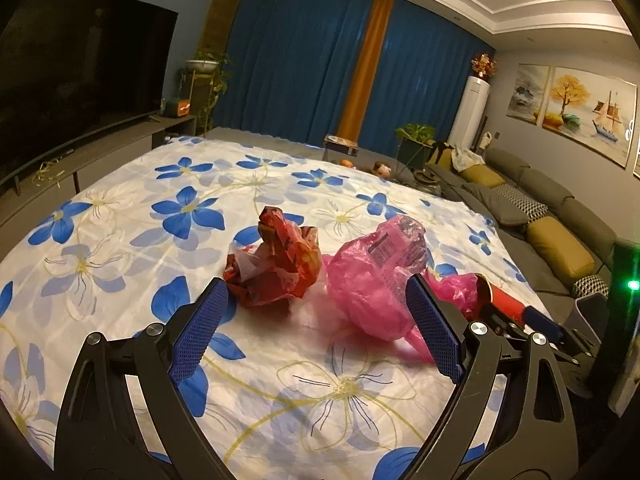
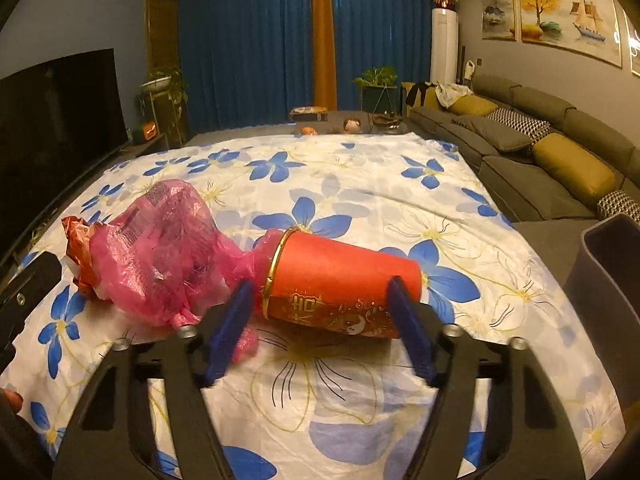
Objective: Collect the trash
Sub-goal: 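Grasp the red paper cup lying on its side with the right gripper, then grasp the pink plastic bag with the left gripper while the right lifts the red cup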
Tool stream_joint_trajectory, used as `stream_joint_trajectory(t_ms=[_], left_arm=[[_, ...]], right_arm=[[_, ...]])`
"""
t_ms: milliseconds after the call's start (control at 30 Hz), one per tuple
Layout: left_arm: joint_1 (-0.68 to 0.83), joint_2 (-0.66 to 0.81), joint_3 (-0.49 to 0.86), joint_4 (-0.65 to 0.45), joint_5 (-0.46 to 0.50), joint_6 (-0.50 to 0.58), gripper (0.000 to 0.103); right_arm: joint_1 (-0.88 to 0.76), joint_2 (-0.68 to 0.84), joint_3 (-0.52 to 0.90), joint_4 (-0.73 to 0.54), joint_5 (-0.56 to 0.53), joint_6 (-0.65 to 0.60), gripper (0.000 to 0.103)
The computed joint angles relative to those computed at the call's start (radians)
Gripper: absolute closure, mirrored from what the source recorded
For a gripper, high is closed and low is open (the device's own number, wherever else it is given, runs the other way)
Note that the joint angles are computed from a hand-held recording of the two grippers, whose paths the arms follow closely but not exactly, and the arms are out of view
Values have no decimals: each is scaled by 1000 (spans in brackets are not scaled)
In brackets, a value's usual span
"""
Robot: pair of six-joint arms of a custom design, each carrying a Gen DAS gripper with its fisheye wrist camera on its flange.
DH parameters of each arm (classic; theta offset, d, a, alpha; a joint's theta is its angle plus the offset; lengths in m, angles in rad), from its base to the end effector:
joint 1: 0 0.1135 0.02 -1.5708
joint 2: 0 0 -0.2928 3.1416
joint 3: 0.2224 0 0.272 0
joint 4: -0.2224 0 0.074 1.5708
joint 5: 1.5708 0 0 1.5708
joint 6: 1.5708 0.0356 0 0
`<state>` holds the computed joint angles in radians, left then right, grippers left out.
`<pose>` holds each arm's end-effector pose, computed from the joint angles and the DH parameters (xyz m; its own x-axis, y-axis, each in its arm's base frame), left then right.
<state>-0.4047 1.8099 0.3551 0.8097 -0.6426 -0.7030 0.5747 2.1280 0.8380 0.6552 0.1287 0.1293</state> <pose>0.2488 -0.0834 0.0798 -0.3409 -0.4170 -0.8426 -0.4526 0.8583 -0.2417 0.3332 0.2103 0.0589 -0.5519 -0.2051 -0.8083 -0.3844 0.9227 0.0283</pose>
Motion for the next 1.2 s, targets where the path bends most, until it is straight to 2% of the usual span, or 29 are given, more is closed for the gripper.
stream_joint_trajectory(t_ms=[67, 200, 267, 467, 800, 967, 1067, 1200], left_arm=[[-1, -1, -4, 8, 4, 1, 14], [-4, 1, -8, 23, 10, 10, 14], [-12, 5, -6, 29, 8, 19, 14], [-34, 22, -6, 74, 20, 57, 14], [-72, 62, 8, 150, 81, 142, 14], [-58, 76, 28, 125, 98, 151, 14], [-17, 69, 53, 48, 116, 123, 14], [40, 80, 88, -14, 201, 96, 14]], right_arm=[[-3, 0, 0, -6, 5, -2, 52], [-10, -6, -15, -14, 1, -10, 69], [-21, -13, -30, -10, 1, -7, 80], [-54, -21, -48, -9, 11, -1, 99], [-118, -84, -169, 123, -20, -13, 99], [-161, -122, -237, 182, -59, -7, 99], [-184, -141, -280, 223, -84, -8, 100], [-207, -163, -324, 259, -119, -1, 100]])
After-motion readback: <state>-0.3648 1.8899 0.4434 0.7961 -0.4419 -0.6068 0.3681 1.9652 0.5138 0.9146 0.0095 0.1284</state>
